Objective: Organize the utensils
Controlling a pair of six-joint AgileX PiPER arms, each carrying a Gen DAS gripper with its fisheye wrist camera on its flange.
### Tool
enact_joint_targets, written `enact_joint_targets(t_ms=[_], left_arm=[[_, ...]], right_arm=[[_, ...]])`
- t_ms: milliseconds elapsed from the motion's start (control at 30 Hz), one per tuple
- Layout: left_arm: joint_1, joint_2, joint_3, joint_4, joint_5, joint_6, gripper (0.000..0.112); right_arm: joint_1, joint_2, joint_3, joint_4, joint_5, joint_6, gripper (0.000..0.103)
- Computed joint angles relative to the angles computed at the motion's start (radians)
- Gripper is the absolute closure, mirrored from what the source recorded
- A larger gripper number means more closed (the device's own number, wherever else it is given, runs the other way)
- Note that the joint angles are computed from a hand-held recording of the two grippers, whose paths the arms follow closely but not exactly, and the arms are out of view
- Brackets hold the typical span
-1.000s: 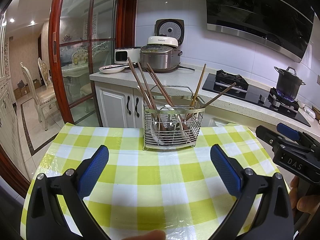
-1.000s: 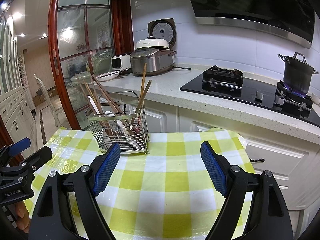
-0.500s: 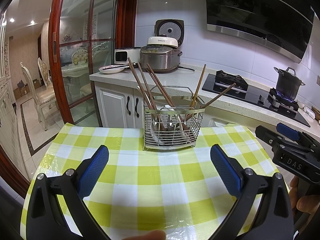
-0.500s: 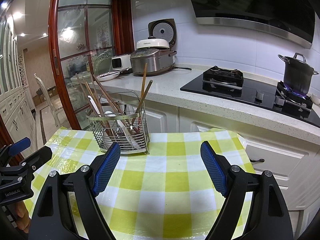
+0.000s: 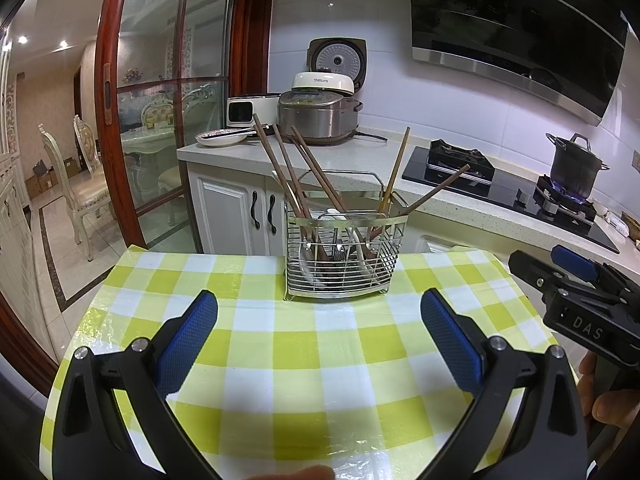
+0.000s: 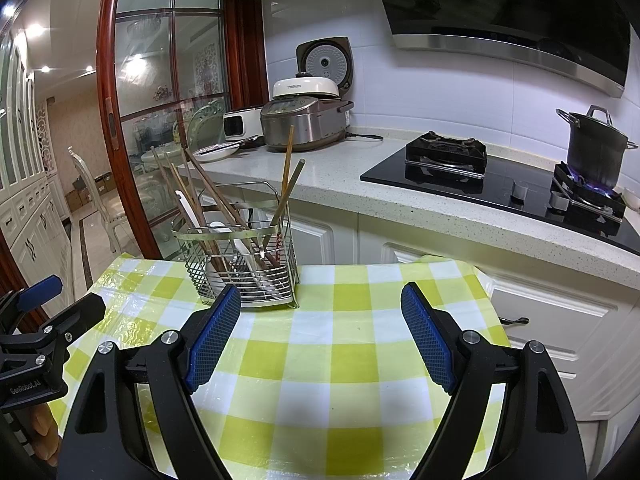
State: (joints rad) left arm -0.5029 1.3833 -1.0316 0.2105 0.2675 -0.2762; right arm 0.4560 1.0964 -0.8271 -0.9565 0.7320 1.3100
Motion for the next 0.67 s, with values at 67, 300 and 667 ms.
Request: enact_joint_targets(t_ms=[67, 300, 667], left_arm=[[-0.006, -0.012, 0.021, 0.030, -0.022, -0.023, 0.014], [-0.023, -0.020, 0.038, 0.131, -0.040, -0.128, 0.014], [-0.007, -0.007, 0.030, 0.032, -0.040, -0.019, 0.014]], right_arm=[[0.001, 0.000, 0.000, 0.000, 0.000, 0.001, 0.026], [0.005, 0.002, 0.001, -0.001, 0.003, 0.004, 0.026], [0.001, 0.003, 0.003, 0.005, -0.002, 0.000, 0.026]])
